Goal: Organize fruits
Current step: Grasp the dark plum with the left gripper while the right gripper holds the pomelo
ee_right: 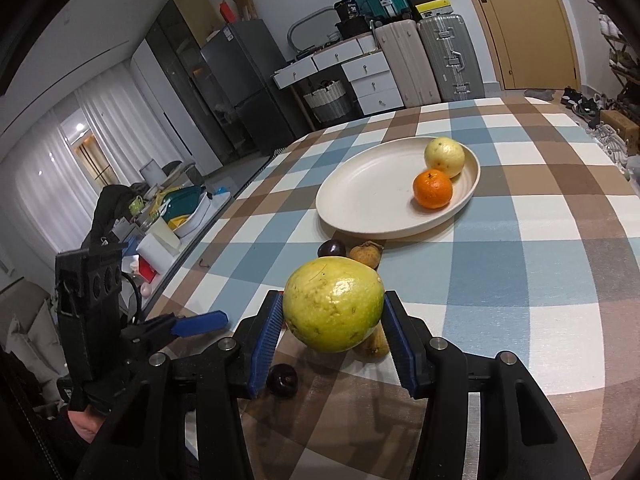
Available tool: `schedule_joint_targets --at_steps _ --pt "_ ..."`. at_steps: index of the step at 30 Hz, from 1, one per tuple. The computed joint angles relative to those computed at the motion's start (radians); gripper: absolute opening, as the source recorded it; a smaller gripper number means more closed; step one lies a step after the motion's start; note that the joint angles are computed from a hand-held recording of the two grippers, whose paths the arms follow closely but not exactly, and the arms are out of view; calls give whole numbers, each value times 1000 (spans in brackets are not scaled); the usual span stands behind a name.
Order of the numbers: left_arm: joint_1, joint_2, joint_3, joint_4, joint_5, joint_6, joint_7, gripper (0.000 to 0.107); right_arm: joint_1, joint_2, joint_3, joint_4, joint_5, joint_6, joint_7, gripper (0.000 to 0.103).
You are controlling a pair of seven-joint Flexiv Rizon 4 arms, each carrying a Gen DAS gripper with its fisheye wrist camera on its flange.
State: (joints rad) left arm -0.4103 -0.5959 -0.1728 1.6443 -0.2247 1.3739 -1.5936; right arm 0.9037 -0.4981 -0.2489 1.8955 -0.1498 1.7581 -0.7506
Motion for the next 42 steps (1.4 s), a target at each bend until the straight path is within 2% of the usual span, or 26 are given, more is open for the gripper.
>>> schedule_joint_targets --at_steps 8,16,20,24,29,31,33,36,40,42 --pt "-12 -25 -13 -53 7 -86 44 102 15 5 -16 23 35 34 -18 51" --pt "-17 -38 -30 -73 -5 -108 77 100 10 6 4 31 91 77 -72 51" --pt "-26 -41 -19 -85 -2 -122 75 88 0 5 19 27 119 81 -93 51" --pt "7 -41 -67 -70 -43 -110 114 70 5 10 15 34 145 90 -105 51" --pt "-39 -40 3 -108 -9 -172 70 52 5 12 20 37 171 99 -123 51" --pt "-33 -38 -2 -108 -11 -185 65 46 0 14 27 36 178 95 -123 51" --pt "-38 -35 8 -108 -3 -193 48 34 -8 14 40 37 179 100 -126 51" --pt "-13 -29 -28 -88 -23 -185 75 25 -13 15 48 37 181 106 -136 51" --pt "-31 -19 -11 -79 1 -178 77 23 -12 17 49 37 189 107 -144 51" --pt "-16 -15 -32 -64 -16 -163 91 23 -11 19 50 38 195 109 -147 51"
